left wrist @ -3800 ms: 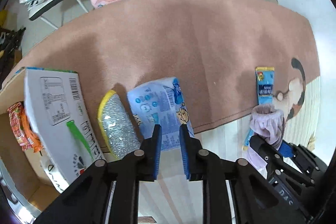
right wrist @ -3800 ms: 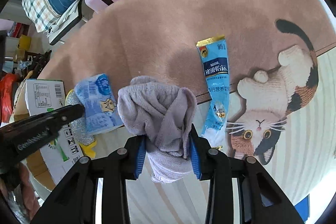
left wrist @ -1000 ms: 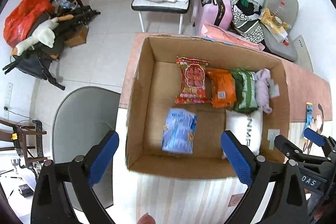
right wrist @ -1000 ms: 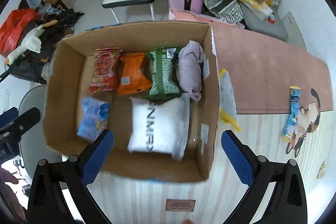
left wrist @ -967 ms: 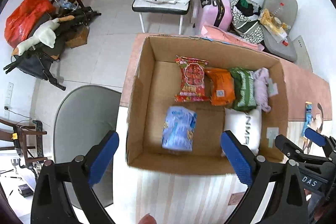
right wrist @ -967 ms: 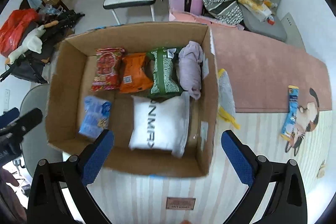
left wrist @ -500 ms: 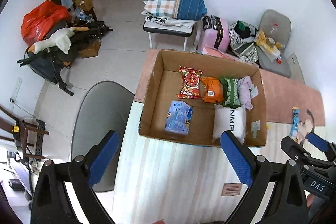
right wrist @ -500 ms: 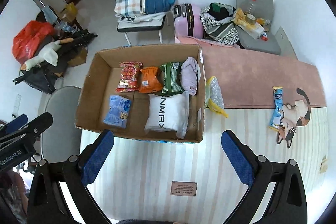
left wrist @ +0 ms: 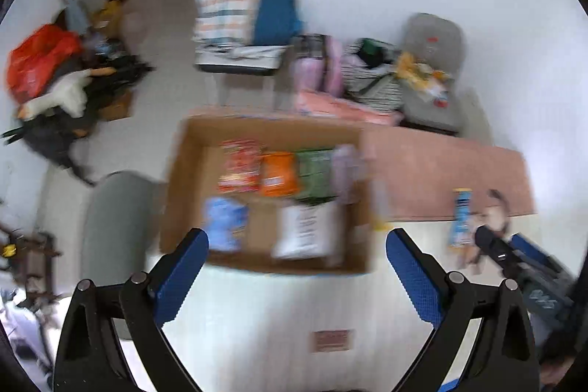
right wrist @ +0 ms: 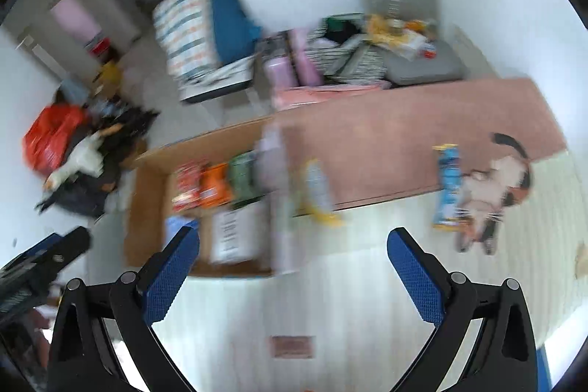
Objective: Organize soft objects
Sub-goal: 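Grasp the yellow scrubber sponge with the left tool while the right tool grasps the blue milk stick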
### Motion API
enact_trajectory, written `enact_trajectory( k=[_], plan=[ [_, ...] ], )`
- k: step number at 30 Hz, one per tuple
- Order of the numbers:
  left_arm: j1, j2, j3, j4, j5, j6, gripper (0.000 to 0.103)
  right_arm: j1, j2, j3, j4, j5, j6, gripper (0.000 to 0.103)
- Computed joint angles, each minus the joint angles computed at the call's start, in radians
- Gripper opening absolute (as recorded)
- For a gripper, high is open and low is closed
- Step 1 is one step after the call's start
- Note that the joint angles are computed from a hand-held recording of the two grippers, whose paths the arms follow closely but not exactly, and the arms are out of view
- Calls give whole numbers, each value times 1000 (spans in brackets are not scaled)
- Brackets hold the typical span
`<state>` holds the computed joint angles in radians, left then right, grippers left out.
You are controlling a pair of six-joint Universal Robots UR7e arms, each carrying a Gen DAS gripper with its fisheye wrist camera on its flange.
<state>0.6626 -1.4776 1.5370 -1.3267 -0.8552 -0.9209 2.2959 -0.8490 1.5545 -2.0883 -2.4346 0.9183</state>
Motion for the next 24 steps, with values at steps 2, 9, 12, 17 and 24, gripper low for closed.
enact_trajectory(
  k=[2,9,12,17,24],
  plan=[
    [36,68,-13,-95,-78,47,99,-41,-79,61,47,-35,38,103],
    [157,416,-132,-184,-261,151,99,-250,-299,222,136,-44,10,103],
    [205,597,-258,-58,-235,181,97,-360,-342,271,90,-16,-85,103],
    [263,783,-390,123,-147,149,97,-521,-333,311,-35,70,-224,103],
    [288,904,-478,258,-77,119,97,-618,-273,327,-136,152,-304,100]
  ],
)
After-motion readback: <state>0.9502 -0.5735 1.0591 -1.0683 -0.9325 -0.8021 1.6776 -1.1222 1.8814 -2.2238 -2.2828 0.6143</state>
